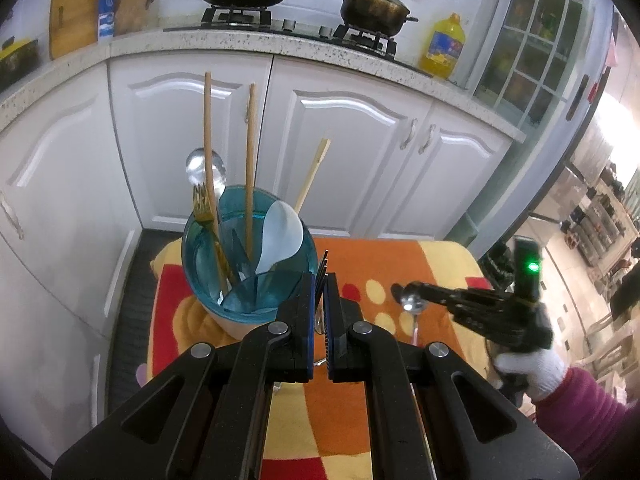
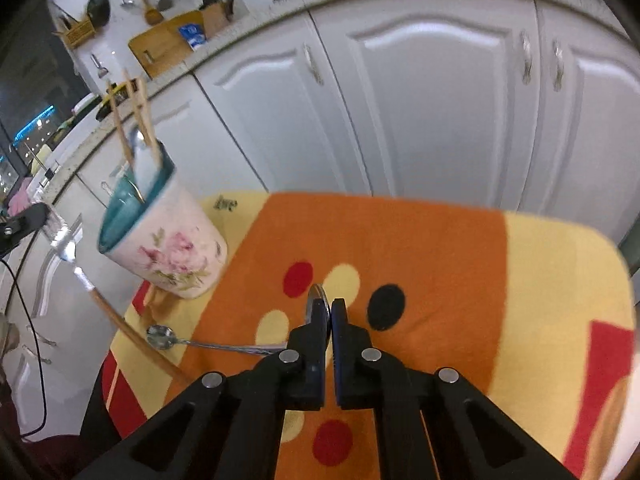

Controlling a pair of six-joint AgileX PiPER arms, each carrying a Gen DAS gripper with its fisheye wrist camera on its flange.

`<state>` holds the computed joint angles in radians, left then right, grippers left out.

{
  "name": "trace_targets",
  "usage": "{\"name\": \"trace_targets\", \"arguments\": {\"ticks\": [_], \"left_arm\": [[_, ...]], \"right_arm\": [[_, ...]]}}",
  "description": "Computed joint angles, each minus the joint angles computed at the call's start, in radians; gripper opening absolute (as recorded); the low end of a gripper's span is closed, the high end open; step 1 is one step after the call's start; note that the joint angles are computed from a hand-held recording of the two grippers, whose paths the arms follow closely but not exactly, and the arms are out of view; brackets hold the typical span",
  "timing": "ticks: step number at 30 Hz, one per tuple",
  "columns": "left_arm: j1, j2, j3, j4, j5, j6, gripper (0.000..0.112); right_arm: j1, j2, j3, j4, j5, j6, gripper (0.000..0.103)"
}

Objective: Organize utensils
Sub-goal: 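Lift the fork and spoon up toward the floral holder with both grippers, then insert the fork and spoon into the holder and open both grippers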

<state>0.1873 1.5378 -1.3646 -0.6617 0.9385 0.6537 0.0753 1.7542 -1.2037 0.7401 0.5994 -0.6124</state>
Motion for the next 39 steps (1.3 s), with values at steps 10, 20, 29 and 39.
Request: {"name": "trace_targets", "arguments": {"ticks": [10,20,29,39], "left_arm": [[0.029,-0.003,-0.099,-0.024,0.05,-0.029,0.002],[0.075,0.042,-0.261,0.005,0.077,-0.064,0.002],[0.12,0.104,-0.387,0.043,0.086,-0.085,0.002],[0.163,0.181,-0.424,0.002,0.098,-0.105,0.001]], "right_arm": [[0.022,-0.158,-0.075,-0.009,0.011,0.042,0.002],[0.168,-0.059,-0.361,-0.142,0.004,0.222,0.002],[0.275,0.065,-0.608,-0.298,0.034,0.365,0.002],[0.319,0.179,-0.76,-0.348,0.084,0.428,0.002]]}}
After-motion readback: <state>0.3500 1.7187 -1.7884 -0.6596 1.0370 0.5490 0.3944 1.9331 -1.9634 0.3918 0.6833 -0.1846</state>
